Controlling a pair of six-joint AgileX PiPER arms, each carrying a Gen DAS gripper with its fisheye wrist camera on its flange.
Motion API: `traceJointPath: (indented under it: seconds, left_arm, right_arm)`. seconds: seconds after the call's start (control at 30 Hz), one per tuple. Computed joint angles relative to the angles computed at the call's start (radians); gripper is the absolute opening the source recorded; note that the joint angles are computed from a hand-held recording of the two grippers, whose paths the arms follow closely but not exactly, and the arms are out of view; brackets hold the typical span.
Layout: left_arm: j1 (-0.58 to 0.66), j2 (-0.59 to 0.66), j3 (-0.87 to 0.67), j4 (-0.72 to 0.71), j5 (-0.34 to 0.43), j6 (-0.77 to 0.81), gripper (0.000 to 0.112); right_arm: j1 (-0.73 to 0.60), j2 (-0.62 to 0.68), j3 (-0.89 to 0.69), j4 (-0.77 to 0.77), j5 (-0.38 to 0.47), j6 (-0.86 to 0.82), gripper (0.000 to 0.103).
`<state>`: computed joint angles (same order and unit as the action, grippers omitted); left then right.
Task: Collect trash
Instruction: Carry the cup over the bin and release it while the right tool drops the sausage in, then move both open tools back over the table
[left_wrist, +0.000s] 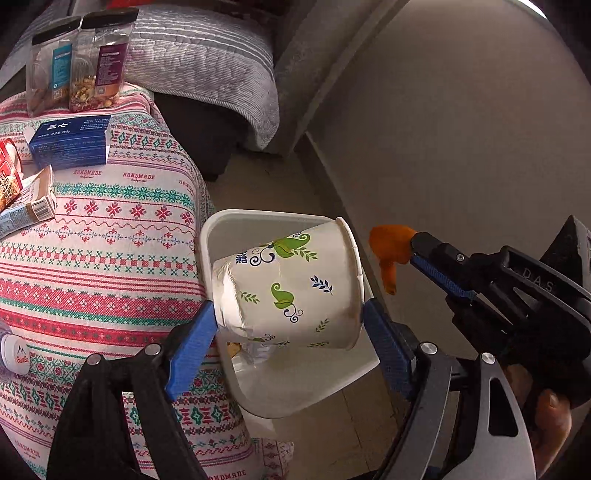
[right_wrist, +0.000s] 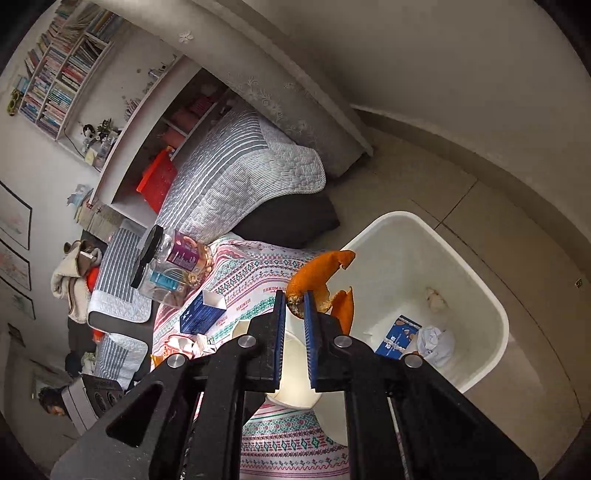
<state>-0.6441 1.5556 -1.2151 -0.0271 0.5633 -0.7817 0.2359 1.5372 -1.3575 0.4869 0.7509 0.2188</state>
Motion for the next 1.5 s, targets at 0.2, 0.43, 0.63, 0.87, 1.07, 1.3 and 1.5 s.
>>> traceJointPath:
  seconds: [0.2, 0.43, 0.63, 0.87, 1.07, 1.3, 1.5]
  left_arm:
    - [0.002, 0.107, -0.074, -0.05, 0.053, 0.075, 0.084]
    - [0.112, -0.055, 0.061, -0.028, 0.09, 0.132, 0.086]
    - [0.26, -0.211, 0.15, 0.014, 0.21, 0.224, 0.086]
    - [0.581, -0.324, 0.08, -0.016, 0.427, 0.483, 0.086]
    - [0.833, -0.33, 0.026, 0.051, 0.504, 0.719, 0.086]
    - [0.854, -0.293, 0.156, 0.254, 0.418, 0.832, 0.086]
    - [0.877, -0.256, 0.157, 0.233, 0.348, 0.9, 0.086]
  right_arm:
    - [-0.062, -0.015, 0.053, -0.001, -0.043, 0.05, 0.062]
    - [-0.036, 0.017, 0.029, 0.025, -0.033, 0.031, 0.066]
    - [0.071, 0.061, -0.048, -0.099, -0.013, 0.112, 0.069]
    - [0.258, 0.137, -0.192, -0.297, 0.053, 0.178, 0.069]
    - [0.395, 0.246, -0.339, -0.392, 0.134, 0.201, 0.07]
    - [0.553, 0.365, -0.495, -0.557, 0.216, 0.236, 0.072]
    - [0.633, 0.469, -0.63, -0.58, 0.275, 0.175, 0.072]
